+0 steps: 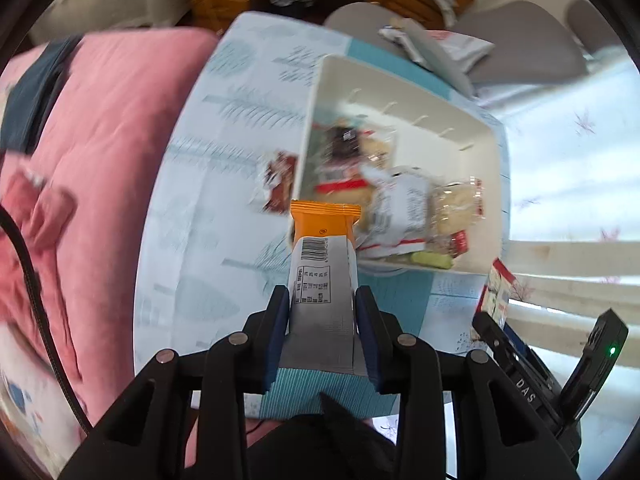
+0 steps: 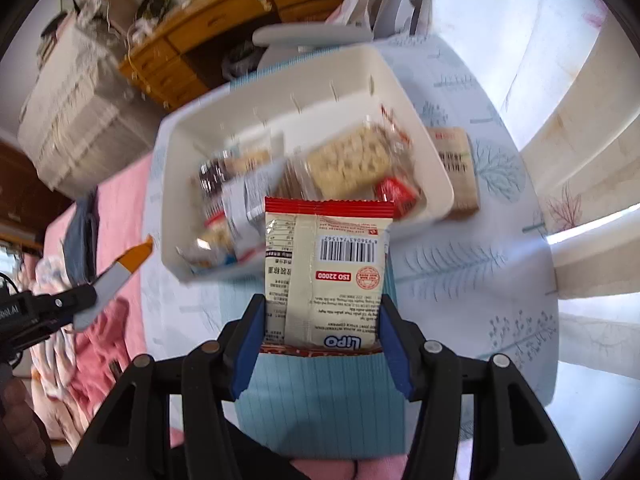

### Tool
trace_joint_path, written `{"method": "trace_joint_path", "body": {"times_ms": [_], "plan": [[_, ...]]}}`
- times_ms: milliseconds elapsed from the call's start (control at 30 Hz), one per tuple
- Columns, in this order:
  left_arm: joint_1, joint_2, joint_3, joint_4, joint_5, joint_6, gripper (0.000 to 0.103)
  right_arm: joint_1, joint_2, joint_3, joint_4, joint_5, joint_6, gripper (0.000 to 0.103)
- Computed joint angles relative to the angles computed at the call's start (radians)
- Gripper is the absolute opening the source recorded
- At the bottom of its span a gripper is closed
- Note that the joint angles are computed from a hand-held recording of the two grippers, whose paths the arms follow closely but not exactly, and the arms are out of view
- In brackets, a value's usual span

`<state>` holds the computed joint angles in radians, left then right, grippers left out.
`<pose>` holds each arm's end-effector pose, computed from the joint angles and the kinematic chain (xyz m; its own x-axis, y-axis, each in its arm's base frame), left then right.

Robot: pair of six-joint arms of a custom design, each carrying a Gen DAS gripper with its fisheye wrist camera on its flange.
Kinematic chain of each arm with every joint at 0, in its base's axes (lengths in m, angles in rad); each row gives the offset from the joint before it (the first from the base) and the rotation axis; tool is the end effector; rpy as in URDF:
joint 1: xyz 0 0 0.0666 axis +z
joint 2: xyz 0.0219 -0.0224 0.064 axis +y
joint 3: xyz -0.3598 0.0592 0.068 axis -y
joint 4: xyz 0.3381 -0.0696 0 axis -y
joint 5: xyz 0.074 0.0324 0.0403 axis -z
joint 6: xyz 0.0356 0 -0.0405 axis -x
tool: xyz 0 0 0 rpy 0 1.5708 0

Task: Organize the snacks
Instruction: 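Carry the bar and LIPO packet over the tray and open both tools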

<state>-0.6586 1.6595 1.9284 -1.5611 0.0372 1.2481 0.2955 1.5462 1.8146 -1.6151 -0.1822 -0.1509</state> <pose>0.3765 -0.2935 0.4674 -0.8288 -0.5570 -0.0533 -0.5246 0.8067 -0.2722 0.4106 0.1313 0.4753 -0.9710 -0.1410 -0.1931 -0.1810 0.9612 0.2081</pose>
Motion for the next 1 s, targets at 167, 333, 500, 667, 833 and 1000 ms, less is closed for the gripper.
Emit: {"method": "trace_joint_path", "body": {"times_ms": [167,333,500,667,833,1000], "plan": [[0.011,0.042,0.06,0.062,-0.035,-0.171,0.033,0.002,0.005,-0.001,0.11,-0.029,-0.076,0.055],[-0.002,0.063,0.09,0.154,-0.086,-0.318,0.033,0.006,0.008,0.006,0.198,-0.011,-0.114,0.055],[-0.023,0.067,0.101,0.229,-0.14,-0.375,0.039,-0.003,0.022,0.028,0.217,-0.024,-0.107,0.057],[-0.061,0.035,0.068,0.319,-0.244,-0.317,0.073,-0.023,0.035,0.04,0.201,-0.074,-0.028,0.064],[-0.094,0.062,0.121,0.234,-0.284,-0.185,0.073,-0.061,0.039,0.05,0.161,-0.138,0.058,0.064],[-0.136,0.054,0.089,0.16,-0.335,-0.025,0.073,-0.099,0.036,0.028,0.131,-0.2,0.122,0.065]]}}
